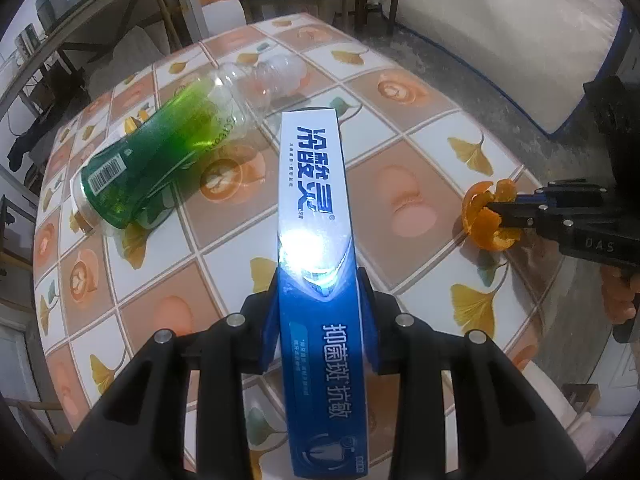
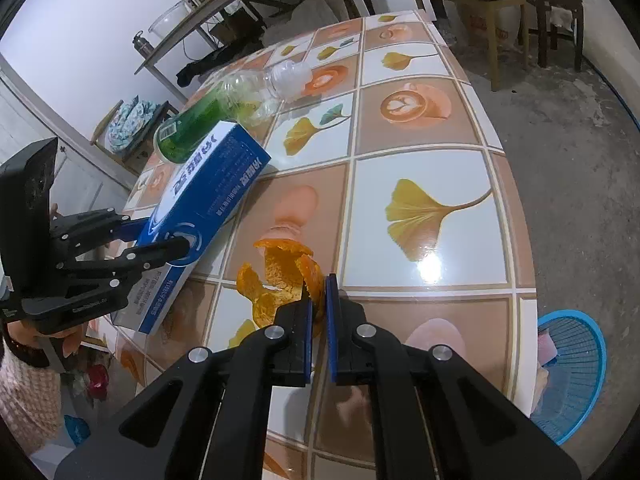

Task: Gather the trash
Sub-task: 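Grasp the blue toothpaste box with the left tool and lift both items toward the wastebasket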

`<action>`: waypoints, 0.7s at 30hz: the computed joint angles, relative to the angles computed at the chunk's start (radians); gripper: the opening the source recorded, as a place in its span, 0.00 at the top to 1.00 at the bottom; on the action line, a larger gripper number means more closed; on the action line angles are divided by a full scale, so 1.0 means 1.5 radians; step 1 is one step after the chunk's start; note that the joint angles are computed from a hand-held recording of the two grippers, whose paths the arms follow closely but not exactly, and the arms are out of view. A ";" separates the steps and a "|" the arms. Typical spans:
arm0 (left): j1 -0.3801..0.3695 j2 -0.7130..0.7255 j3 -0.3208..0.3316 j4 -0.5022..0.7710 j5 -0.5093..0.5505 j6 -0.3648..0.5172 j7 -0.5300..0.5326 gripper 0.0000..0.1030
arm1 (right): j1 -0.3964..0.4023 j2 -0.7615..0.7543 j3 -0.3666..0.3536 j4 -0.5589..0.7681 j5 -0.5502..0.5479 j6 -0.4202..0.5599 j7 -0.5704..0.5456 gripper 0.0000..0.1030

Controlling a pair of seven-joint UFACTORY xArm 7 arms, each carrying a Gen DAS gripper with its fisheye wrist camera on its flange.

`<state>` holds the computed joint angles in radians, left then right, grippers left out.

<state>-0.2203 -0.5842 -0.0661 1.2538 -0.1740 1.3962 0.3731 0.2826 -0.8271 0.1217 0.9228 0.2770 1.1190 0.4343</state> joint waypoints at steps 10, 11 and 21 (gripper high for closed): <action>-0.013 -0.017 -0.009 0.021 -0.015 0.007 -0.007 0.69 | -0.009 -0.039 -0.005 0.003 -0.006 0.006 0.009 0.94; -0.016 -0.018 -0.011 0.027 -0.018 0.008 -0.009 0.69 | -0.010 -0.044 -0.005 0.003 -0.007 0.008 0.011 0.94; -0.055 -0.008 -0.047 0.082 -0.050 0.005 -0.035 0.69 | -0.054 -0.154 -0.031 -0.004 -0.039 0.068 0.027 0.94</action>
